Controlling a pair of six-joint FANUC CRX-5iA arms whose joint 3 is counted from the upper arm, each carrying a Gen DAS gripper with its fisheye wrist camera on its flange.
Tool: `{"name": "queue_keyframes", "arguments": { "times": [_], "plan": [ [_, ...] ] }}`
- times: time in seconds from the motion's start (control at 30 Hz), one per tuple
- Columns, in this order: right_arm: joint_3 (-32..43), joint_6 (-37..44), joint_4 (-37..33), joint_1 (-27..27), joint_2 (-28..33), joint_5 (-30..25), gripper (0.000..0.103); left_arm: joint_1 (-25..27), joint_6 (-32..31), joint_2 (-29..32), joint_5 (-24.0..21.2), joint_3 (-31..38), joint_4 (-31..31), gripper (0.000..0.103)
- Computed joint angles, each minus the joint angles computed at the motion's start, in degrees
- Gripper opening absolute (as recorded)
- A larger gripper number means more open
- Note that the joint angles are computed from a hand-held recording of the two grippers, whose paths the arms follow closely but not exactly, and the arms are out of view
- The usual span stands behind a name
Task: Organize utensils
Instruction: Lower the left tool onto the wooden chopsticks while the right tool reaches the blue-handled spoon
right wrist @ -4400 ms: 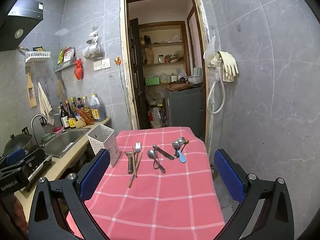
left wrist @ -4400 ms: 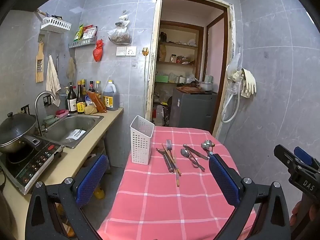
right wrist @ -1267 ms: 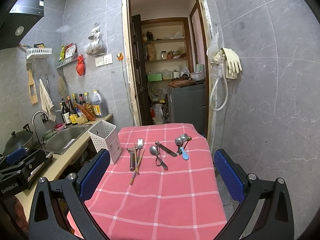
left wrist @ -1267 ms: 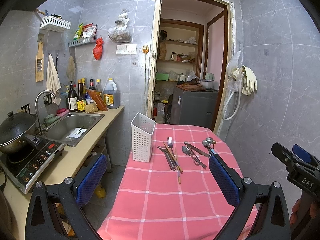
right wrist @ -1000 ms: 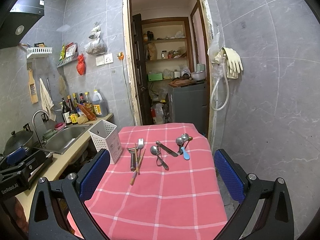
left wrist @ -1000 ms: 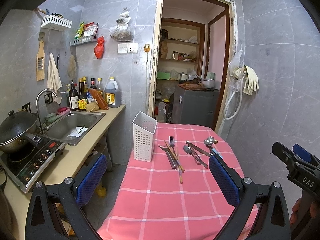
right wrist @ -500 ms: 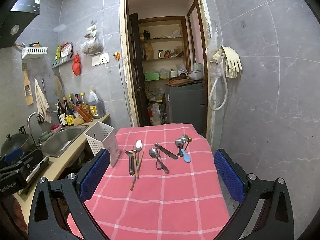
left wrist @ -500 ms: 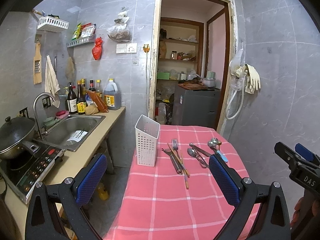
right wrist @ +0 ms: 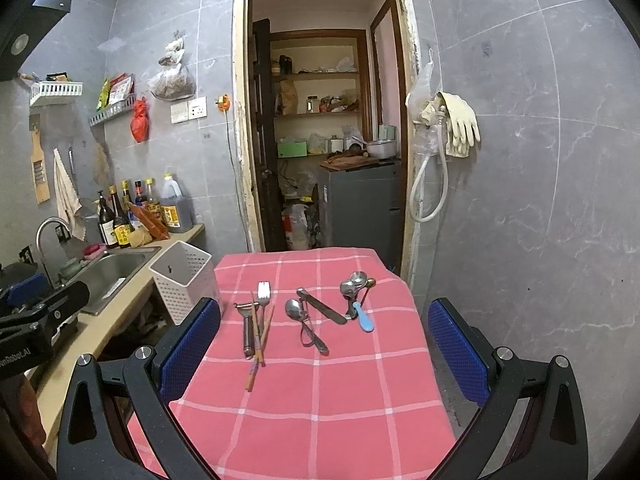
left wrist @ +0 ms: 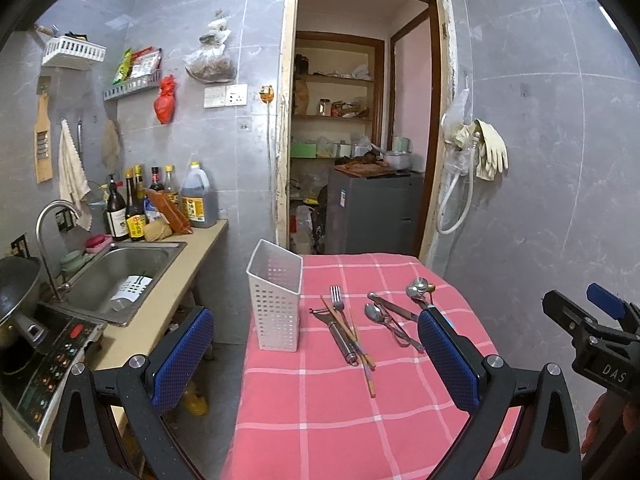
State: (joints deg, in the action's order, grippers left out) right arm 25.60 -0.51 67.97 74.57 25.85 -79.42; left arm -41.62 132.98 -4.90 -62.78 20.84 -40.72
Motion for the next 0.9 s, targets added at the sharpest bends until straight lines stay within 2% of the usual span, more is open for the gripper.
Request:
{"name": "queue_keyframes", "arguments": {
  "times": [0.13, 0.4, 0.9],
  "plan": [
    [0.45, 1.31, -0.43, -2.07, -0.07, 1.92, 0.102, 1.22, -0.96, 2.33, 0.65, 1.52, 1.85, 0.103],
    [-0.88, 4.85, -1.83, -8.0, -0.79, 10.28, 0.102, 2.83, -1.4, 9.23, 0.12, 7.93, 3.15, 0.103],
    [4.33, 14.62, -10.4, -18.1, 4.11, 21.45, 0.102, 7.35, -4.19, 22.11, -0.13, 19.21, 9.29, 0.103]
  ]
}}
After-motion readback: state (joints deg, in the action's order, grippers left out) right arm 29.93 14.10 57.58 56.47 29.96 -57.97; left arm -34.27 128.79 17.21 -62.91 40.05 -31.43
